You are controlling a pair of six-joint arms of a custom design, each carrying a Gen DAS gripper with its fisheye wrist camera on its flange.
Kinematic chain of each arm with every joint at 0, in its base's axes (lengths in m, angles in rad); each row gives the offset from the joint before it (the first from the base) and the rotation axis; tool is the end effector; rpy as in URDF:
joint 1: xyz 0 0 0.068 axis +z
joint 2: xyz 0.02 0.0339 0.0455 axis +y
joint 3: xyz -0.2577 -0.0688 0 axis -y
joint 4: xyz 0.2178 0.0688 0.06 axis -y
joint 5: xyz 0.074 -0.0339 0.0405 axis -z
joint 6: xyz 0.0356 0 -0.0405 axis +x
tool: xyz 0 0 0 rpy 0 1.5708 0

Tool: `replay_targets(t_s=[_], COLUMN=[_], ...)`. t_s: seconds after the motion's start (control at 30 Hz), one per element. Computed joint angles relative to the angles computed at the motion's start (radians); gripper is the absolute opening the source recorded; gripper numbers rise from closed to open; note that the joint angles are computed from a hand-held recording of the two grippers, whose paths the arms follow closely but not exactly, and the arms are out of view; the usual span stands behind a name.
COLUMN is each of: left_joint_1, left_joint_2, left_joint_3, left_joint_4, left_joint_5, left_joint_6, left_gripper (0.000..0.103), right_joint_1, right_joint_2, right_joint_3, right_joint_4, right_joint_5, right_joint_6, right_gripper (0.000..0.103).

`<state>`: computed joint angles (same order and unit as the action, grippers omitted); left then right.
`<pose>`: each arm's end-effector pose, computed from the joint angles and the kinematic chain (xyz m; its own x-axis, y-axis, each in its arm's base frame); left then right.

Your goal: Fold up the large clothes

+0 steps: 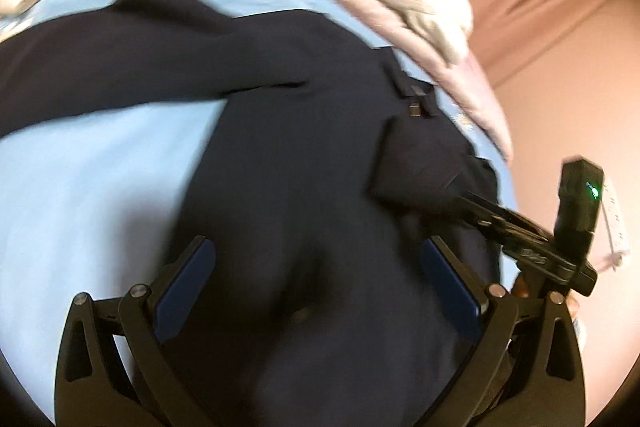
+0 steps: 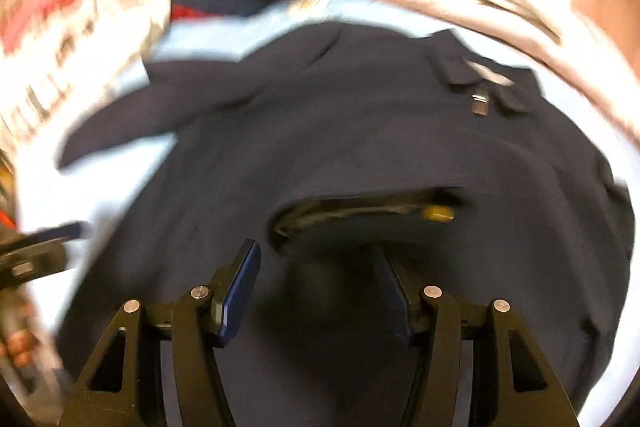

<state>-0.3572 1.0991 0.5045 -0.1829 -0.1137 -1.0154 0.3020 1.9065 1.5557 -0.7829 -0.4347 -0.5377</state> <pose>0.1840 -0.0644 0.1940 -0.5774 -0.6856 -0.4434 -0.4152 0.7141 -0.5636 0.3536 0.1259 0.2420 -0.5176 -0.6478 -0.5590 -0.8209 0.5602 0.1109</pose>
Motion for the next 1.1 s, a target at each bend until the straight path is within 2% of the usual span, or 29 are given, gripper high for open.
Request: replay_targets(t_s=[0.07, 0.1, 0.13, 0.23, 0.3, 0.33, 0.4, 0.47, 0.5, 0.57, 0.6, 0.67, 0.7, 0.8, 0.83, 0.9, 0.97, 1.07, 1.1], left_joint_1=[0.015, 0.019, 0.017, 0.010, -0.004, -0.001, -0.003, -0.004, -0.013, -0.022, -0.014, 0.007, 0.028, 0.087, 0.111, 0.149, 0.199, 0.274, 0.289], left_joint_2=[0.075, 0.118, 0.141, 0.253, 0.352, 0.399, 0.528, 0.647, 0.720, 0.801, 0.835, 0.863, 0.854, 0.788, 0.754, 0.699, 0.655, 0.611, 0.587], left_joint_3=[0.060, 0.099, 0.120, 0.190, 0.232, 0.252, 0.299, 0.369, 0.426, 0.499, 0.518, 0.526, 0.500, 0.377, 0.331, 0.273, 0.184, 0.090, 0.068], left_joint_4=[0.044, 0.067, 0.083, 0.167, 0.255, 0.298, 0.439, 0.506, 0.503, 0.453, 0.448, 0.428, 0.458, 0.632, 0.693, 0.745, 0.821, 0.860, 0.839], left_joint_5=[0.029, 0.047, 0.054, 0.103, 0.192, 0.246, 0.388, 0.500, 0.525, 0.508, 0.504, 0.431, 0.415, 0.422, 0.410, 0.341, 0.330, 0.328, 0.320], left_joint_6=[0.026, 0.036, 0.036, 0.038, 0.027, 0.030, 0.000, -0.022, -0.019, -0.022, -0.018, -0.023, -0.032, -0.061, -0.067, -0.077, -0.136, -0.218, -0.226], left_gripper=[0.103, 0.103, 0.103, 0.103, 0.103, 0.103, 0.103, 0.103, 0.103, 0.103, 0.103, 0.103, 0.102, 0.103, 0.103, 0.103, 0.103, 0.103, 0.103], right_joint_1=[-0.167, -0.224, -0.286, -0.415, -0.441, -0.448, -0.471, -0.475, -0.478, -0.475, -0.497, -0.501, -0.526, -0.551, -0.553, -0.555, -0.556, -0.550, -0.548], right_joint_2=[0.064, 0.088, 0.134, 0.257, 0.264, 0.237, 0.245, 0.250, 0.242, 0.230, 0.229, 0.233, 0.257, 0.287, 0.291, 0.305, 0.318, 0.330, 0.330], right_joint_3=[0.179, 0.238, 0.330, 0.541, 0.529, 0.461, 0.419, 0.386, 0.364, 0.305, 0.330, 0.332, 0.379, 0.420, 0.424, 0.429, 0.428, 0.420, 0.414], right_joint_4=[-0.133, -0.172, -0.229, -0.347, -0.363, -0.322, -0.289, -0.272, -0.270, -0.238, -0.287, -0.306, -0.355, -0.385, -0.380, -0.362, -0.340, -0.315, -0.305], right_joint_5=[-0.140, -0.186, -0.243, -0.364, -0.367, -0.360, -0.355, -0.368, -0.374, -0.383, -0.390, -0.400, -0.406, -0.410, -0.404, -0.391, -0.385, -0.368, -0.364], right_joint_6=[-0.008, -0.004, -0.003, 0.032, 0.043, 0.058, 0.070, 0.088, 0.086, 0.103, 0.078, 0.074, 0.043, 0.012, 0.014, 0.027, 0.060, 0.090, 0.096], right_gripper=[0.061, 0.069, 0.073, 0.074, 0.074, 0.074, 0.074, 0.074, 0.074, 0.074, 0.074, 0.074, 0.074, 0.074, 0.074, 0.074, 0.074, 0.074, 0.074])
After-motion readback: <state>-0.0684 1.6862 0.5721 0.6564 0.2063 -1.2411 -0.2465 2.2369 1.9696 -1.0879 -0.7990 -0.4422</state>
